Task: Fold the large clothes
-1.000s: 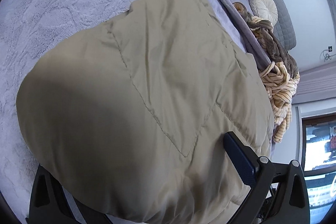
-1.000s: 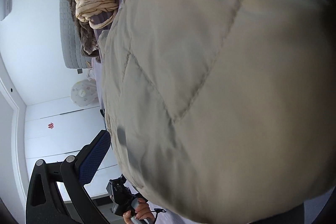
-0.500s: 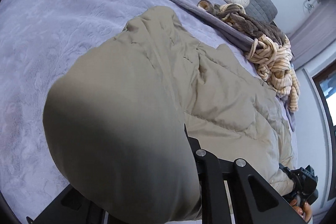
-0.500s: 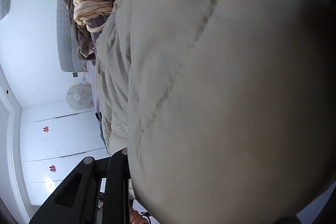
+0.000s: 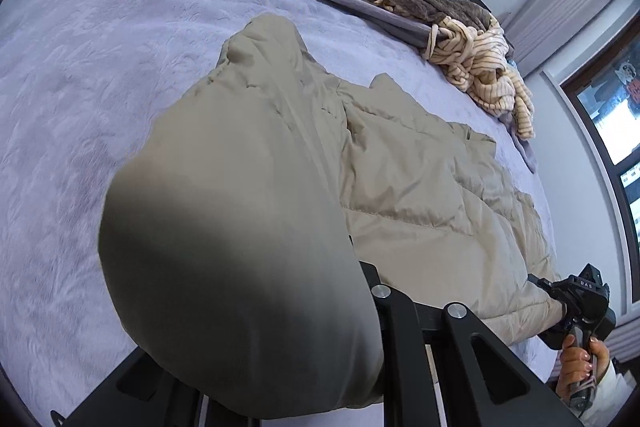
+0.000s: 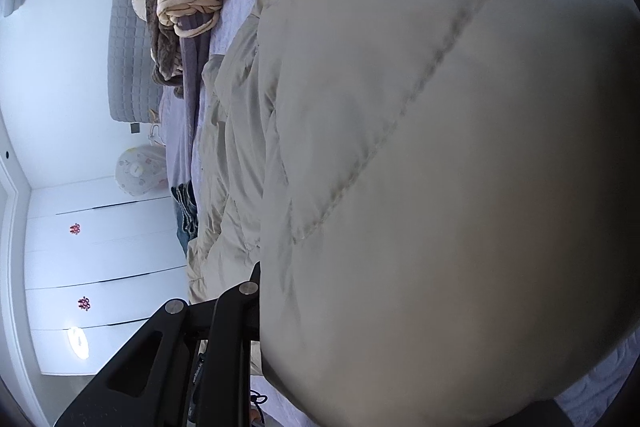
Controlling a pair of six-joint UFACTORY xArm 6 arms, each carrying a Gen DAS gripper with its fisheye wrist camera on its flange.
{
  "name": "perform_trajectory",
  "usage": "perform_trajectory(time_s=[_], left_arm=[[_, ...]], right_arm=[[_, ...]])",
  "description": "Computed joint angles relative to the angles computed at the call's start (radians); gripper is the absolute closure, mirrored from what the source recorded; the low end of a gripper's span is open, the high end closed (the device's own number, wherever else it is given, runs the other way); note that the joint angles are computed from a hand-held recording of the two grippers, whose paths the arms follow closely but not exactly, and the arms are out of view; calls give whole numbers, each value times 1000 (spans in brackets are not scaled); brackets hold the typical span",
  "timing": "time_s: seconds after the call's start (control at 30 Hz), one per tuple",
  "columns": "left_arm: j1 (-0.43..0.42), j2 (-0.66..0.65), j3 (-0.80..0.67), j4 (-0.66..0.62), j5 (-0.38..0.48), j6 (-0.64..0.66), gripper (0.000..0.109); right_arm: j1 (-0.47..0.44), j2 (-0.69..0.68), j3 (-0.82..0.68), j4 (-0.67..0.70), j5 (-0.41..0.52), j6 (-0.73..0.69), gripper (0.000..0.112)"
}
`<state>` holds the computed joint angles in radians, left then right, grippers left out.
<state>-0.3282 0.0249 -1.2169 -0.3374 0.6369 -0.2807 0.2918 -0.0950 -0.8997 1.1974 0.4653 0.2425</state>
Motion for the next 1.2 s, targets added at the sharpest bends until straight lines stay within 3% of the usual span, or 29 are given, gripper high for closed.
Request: perform_trajectory(time_s=[0.23,0.37,0.4,0.43,0.5,0.63,0.73,0.8,0.9,1.03,1.2], left_arm=[[-52,-297,294,74,95,-135,91],[-83,-389,385,123,142,-252,90],[-87,-403,395,145,158,-286,85],[-91,-416,397,176,189,-321,78],[-91,-452,401,205,240,-343,76],[-89,-530,380,275,365,-372,76],[-101,-578,363,340,432,-421,76],[-123,-563,314,426,473,-470,76],[-128,-566,279,524,503,-522,76],[-87,-505,270,457,433,-464,76],[-100,-363,256,428,454,-380,76]], right_arm=[[11,-189,180,-13,69,33,89],[14,-273,260,-18,100,54,87],[10,-287,269,-52,117,86,83],[-1,-292,266,-91,141,117,75],[-31,-316,255,-205,215,189,66],[-92,-353,185,-387,402,212,64],[-116,-375,127,-433,520,131,65],[-119,-386,101,-408,555,49,68],[-105,-381,71,-404,536,-12,69],[-42,-366,48,-663,452,181,69],[-54,-293,35,-873,488,332,70]])
